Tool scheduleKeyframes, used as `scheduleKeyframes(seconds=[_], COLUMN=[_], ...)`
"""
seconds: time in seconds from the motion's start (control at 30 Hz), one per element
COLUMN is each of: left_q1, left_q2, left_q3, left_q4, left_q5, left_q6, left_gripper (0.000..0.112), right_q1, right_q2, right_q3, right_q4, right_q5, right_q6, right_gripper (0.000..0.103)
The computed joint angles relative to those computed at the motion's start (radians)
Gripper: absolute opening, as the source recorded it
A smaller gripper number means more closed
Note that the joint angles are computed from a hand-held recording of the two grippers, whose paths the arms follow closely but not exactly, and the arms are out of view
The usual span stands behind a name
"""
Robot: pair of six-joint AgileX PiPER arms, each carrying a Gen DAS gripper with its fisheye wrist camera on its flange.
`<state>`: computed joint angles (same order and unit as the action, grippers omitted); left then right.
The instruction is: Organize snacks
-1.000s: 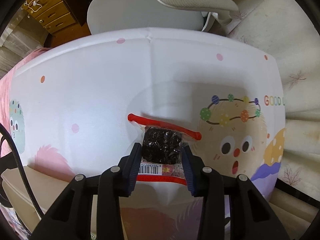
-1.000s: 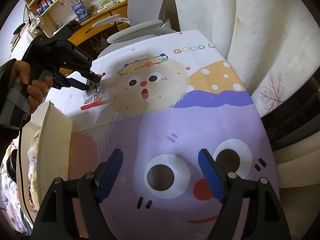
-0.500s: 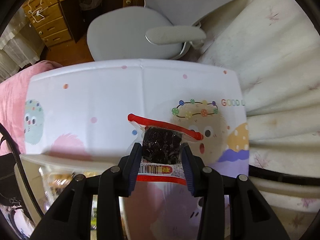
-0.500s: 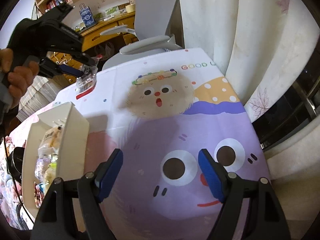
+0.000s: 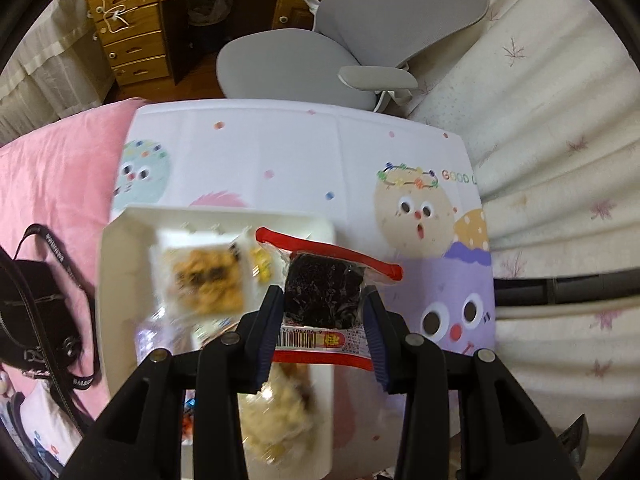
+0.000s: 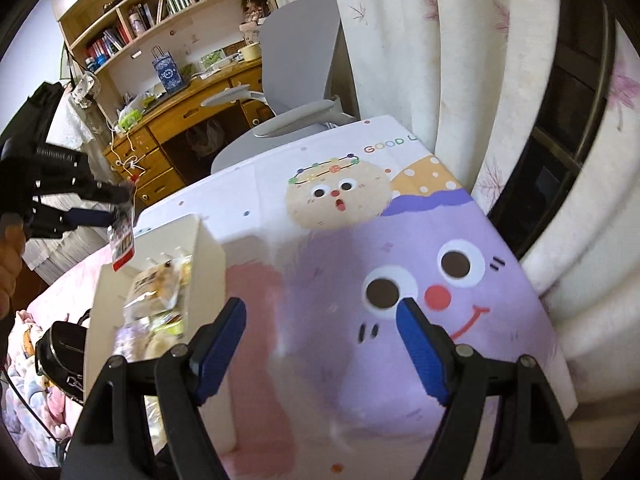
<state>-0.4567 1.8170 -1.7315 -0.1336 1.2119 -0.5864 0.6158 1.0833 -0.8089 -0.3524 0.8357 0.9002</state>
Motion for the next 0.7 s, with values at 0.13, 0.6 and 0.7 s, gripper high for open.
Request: scheduleKeyframes(seconds=[0.13,0.6,0.7], left_q1=[0.01,-0.043,-0.127], left_q2=[-0.136,-0.424,-0.488], left_q3=[0.184,0.516,0.596], left_q4=[-0.014,0.023,0.112], left_q5=[-0.058,-0.177,-0.207], left_q6=[0.021,-0.085,-0.224], left_gripper=[0.038,0.056,0.067], right_q1=[0.177,0.531,0.536], right_q2=[-0.035,-0.108,-0.137], right_q3=[-0.002,-0.046,-0.03], right_q4=[-0.085,-0.195,-0.179], right_q5=[0.089,0.307,0.314], right_q6=[0.165,0.348,0.321], right_gripper=[0.078,0.078,0.078])
